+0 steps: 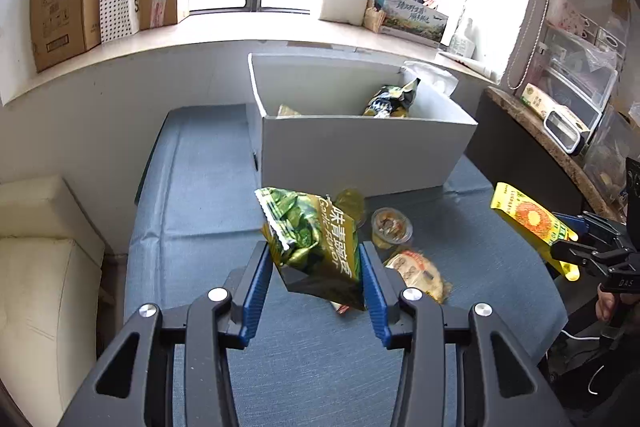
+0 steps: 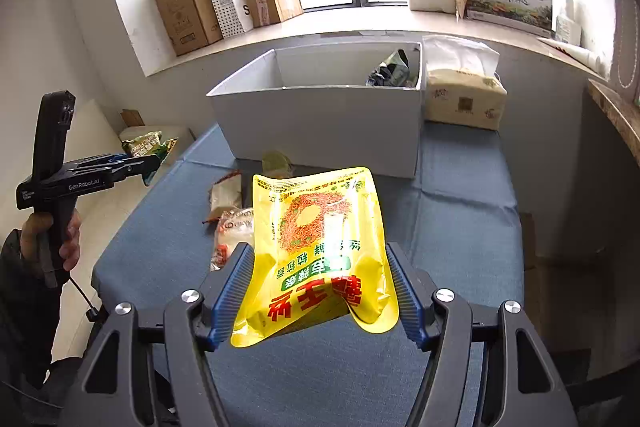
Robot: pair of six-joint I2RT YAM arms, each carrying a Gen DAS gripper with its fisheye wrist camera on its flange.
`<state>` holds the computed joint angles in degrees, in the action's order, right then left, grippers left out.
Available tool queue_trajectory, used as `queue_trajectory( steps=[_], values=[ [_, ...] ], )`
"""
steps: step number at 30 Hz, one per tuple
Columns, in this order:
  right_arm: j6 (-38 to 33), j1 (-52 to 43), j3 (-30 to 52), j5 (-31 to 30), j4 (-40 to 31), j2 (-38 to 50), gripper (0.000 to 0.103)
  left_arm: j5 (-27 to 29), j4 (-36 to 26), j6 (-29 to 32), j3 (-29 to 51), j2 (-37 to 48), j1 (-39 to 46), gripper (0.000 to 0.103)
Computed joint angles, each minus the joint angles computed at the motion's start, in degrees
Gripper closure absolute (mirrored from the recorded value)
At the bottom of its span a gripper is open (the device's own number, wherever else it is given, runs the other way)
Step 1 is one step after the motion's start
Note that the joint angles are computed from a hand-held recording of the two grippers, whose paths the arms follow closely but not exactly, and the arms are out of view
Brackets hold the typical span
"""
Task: Organize snacks
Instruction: 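Lower the yellow pouch and green pack into the white box, open both tools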
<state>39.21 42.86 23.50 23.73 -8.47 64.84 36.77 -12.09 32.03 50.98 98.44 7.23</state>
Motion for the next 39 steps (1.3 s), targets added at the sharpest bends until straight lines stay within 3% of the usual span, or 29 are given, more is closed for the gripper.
queue_trajectory(
  steps=[8,17,22,28,29,30,31,32,35,39],
  values=[
    [-11.9,-5.9,10.8,-0.2,-0.6,2.7,0.033,-0.1,-3.0,-7.3,9.4,-1.1,-6.8,0.055],
    [-21.2,-19.0,23.6,-7.2,4.0,14.4,0.033,-7.9,-4.9,-15.6,26.3,8.6,-15.3,0.055],
    [-23.2,-26.2,29.4,-13.4,7.8,23.2,0.033,-12.4,-6.9,-18.0,35.7,16.5,-18.5,0.055],
    [-22.0,-29.9,32.0,-16.5,10.4,30.5,0.032,-16.2,-8.8,-17.5,42.1,22.8,-20.3,0.054],
    [-22.0,-30.0,32.1,-16.3,10.8,31.2,0.029,-15.9,-9.6,-17.3,43.0,23.8,-20.2,0.052],
    [-22.2,-30.0,32.2,-16.1,11.1,31.8,0.025,-15.3,-10.5,-17.5,44.2,24.9,-20.1,0.039],
    [-22.4,-30.1,32.4,-15.8,11.0,32.4,0.018,-14.8,-10.9,-18.0,45.0,25.8,-19.9,0.014],
    [-22.7,-30.2,32.2,-16.0,11.3,32.6,0.014,-14.6,-11.6,-18.2,46.0,26.8,-19.8,0.001],
    [-23.2,-29.9,31.3,-15.2,11.6,32.0,0.0,-14.8,-11.6,-17.8,45.9,27.6,-19.5,0.0],
    [-24.0,-29.2,28.4,-14.7,13.2,29.1,0.0,-16.0,-9.6,-17.0,42.8,26.0,-19.4,0.0]
  ],
)
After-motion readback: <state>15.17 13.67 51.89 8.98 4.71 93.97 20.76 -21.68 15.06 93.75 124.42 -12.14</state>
